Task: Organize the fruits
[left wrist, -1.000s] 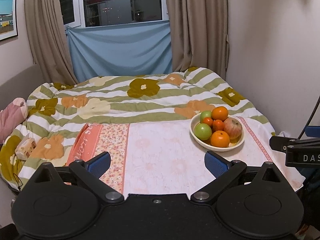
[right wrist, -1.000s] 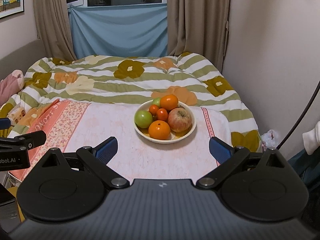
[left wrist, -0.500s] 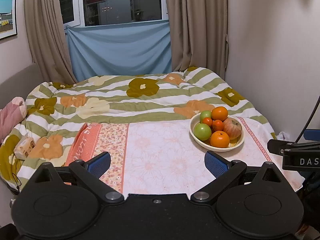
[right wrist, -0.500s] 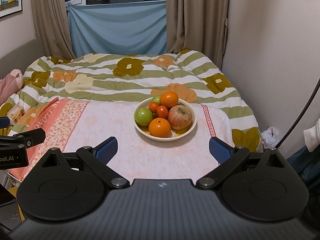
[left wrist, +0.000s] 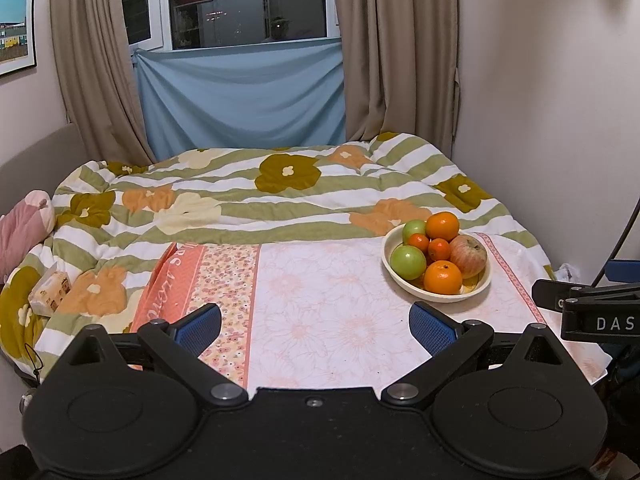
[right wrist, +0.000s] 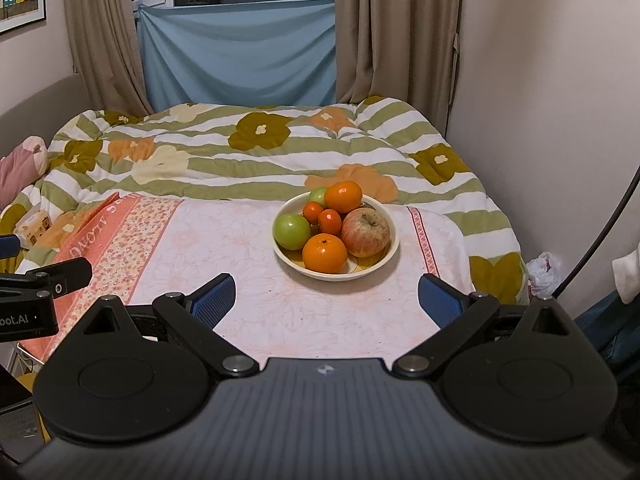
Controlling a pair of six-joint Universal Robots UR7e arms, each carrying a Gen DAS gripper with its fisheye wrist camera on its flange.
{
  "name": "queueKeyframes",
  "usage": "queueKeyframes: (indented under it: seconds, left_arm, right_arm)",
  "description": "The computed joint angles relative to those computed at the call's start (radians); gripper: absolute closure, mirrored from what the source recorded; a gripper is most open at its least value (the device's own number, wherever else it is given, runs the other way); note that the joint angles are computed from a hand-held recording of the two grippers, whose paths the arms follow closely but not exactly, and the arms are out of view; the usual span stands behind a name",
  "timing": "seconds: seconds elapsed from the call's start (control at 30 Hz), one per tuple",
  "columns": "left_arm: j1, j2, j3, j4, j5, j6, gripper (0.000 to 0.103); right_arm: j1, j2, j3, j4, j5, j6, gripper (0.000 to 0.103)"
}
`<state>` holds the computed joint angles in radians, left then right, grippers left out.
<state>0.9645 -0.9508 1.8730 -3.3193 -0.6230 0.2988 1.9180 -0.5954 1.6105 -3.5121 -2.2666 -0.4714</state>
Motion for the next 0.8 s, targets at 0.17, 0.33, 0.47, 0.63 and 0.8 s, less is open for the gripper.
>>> queueKeyframes:
  seconds: [0.17, 0.33, 0.47, 0.63, 0.8]
  left_arm:
    - [0.000, -0.001, 0.000, 0.001, 0.000, 0.000, 0.001]
    - [0.001, -0.003, 0.001, 0.003, -0.001, -0.001, 0.001]
    - [0.002, -0.003, 0.001, 0.004, -0.003, -0.004, 0.001]
    - [0.001, -0.006, 0.006, 0.003, -0.003, -0.011, 0.001]
    - [0.000, -0.007, 0.007, 0.005, -0.007, -0.015, 0.001]
  right_arm:
    - [0.000, 0.000, -0.001, 0.002, -0.001, 0.002, 0.000]
    - [0.000, -0.004, 0.001, 0.007, 0.001, 0.003, 0.000]
    - [0.000, 0.001, 0.004, 0.001, 0.003, 0.004, 0.000]
    - [0.001, 0.003, 0.007, -0.004, 0.003, 0.004, 0.000]
    - [0.001, 0.002, 0.008, -0.004, 0.004, 0.005, 0.000]
